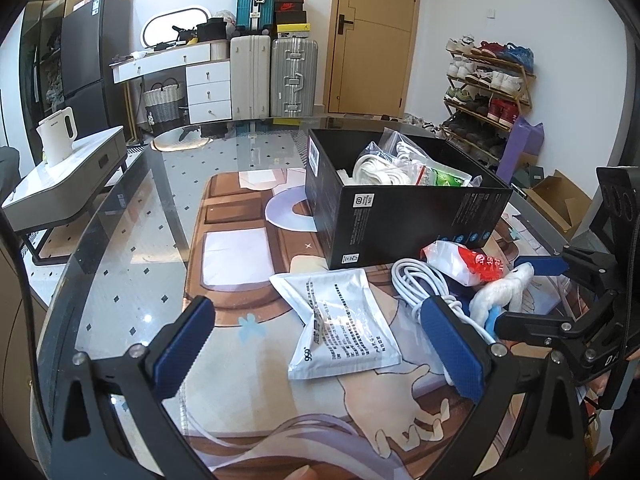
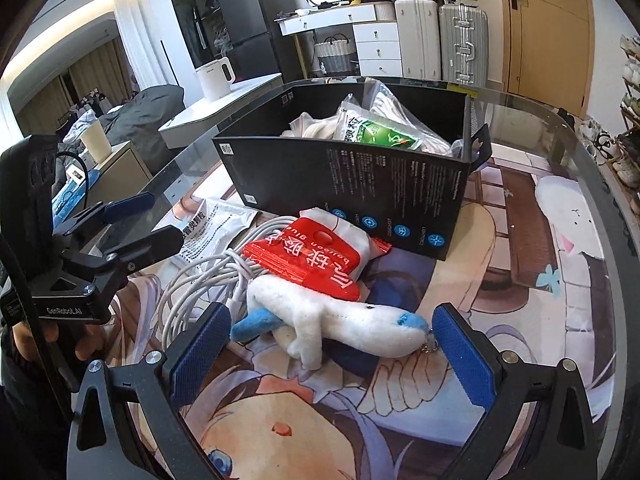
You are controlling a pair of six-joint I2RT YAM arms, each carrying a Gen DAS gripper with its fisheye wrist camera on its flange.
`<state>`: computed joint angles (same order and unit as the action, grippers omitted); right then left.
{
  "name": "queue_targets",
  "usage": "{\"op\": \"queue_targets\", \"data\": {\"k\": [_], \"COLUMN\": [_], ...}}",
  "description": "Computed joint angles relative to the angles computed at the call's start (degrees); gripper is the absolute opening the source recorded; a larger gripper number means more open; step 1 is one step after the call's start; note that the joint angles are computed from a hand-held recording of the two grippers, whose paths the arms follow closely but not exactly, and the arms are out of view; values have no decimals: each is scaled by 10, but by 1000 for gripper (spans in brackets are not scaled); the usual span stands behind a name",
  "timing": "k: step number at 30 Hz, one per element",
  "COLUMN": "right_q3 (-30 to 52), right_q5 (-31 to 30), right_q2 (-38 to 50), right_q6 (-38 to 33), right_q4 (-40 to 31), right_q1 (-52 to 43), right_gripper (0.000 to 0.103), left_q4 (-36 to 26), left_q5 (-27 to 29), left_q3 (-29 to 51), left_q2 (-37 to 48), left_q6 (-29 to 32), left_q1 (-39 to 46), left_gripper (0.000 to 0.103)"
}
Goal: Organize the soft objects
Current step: 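Move the right gripper to the white plush toy while the left gripper approaches the printed white packet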
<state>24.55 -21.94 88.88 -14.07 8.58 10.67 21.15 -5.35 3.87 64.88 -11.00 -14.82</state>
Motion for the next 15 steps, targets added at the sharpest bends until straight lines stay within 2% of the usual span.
{"op": "queue_targets", "data": {"k": [15], "right_q3": [11], "right_q5": [60], "right_q2": [44], "right_q6": [55], "right_q4": [42], "right_q1": [57], "right_gripper": [102], "left_q4": [-6], "left_q5": [-2], "left_q3": [2], "left_q2": [-2], "left_q6": [-1], "left_q1": [0], "left_gripper": [103]}}
